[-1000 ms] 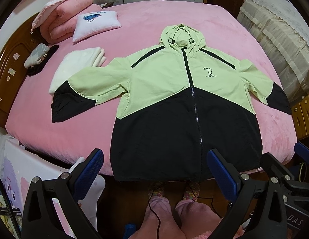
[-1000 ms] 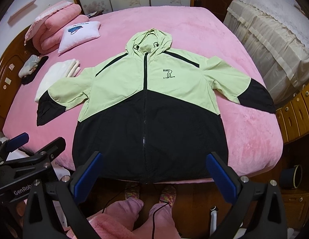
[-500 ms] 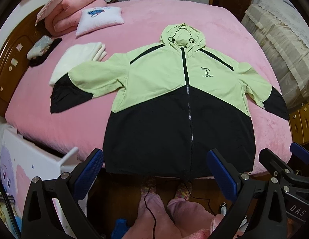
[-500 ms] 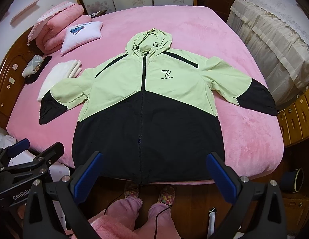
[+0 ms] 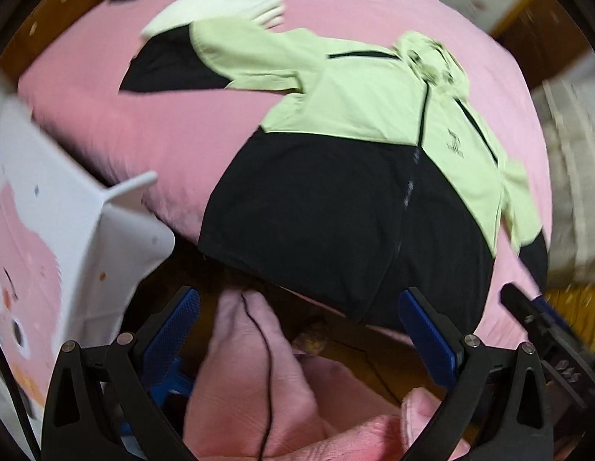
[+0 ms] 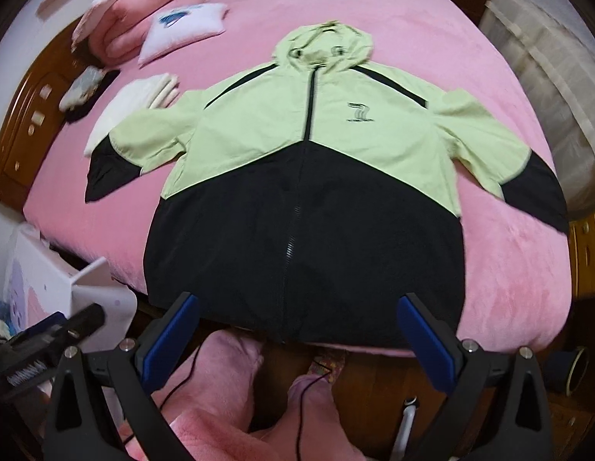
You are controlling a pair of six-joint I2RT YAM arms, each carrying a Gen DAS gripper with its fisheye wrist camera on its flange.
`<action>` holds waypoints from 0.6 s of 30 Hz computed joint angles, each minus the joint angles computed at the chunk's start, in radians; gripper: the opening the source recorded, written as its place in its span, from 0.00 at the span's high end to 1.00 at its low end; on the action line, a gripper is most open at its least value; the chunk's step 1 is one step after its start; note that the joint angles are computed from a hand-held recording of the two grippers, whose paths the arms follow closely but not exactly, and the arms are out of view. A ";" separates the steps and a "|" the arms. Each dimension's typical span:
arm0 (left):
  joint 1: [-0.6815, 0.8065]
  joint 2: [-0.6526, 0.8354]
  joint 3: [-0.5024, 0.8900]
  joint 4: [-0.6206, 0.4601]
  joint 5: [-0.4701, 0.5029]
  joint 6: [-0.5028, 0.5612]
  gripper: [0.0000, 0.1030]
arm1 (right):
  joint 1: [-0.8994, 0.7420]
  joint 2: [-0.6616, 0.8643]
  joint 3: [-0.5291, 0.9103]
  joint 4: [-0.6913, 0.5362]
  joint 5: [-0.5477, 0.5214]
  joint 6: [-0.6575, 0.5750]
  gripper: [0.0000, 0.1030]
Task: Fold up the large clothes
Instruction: 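Grasp the black sleeve cuff with the left gripper and lift it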
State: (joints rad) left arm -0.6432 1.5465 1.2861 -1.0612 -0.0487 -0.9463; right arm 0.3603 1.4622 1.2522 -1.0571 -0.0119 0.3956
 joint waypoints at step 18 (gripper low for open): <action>0.803 0.637 0.491 0.148 0.242 0.363 0.05 | 0.223 0.857 0.933 -0.168 0.016 0.118 0.17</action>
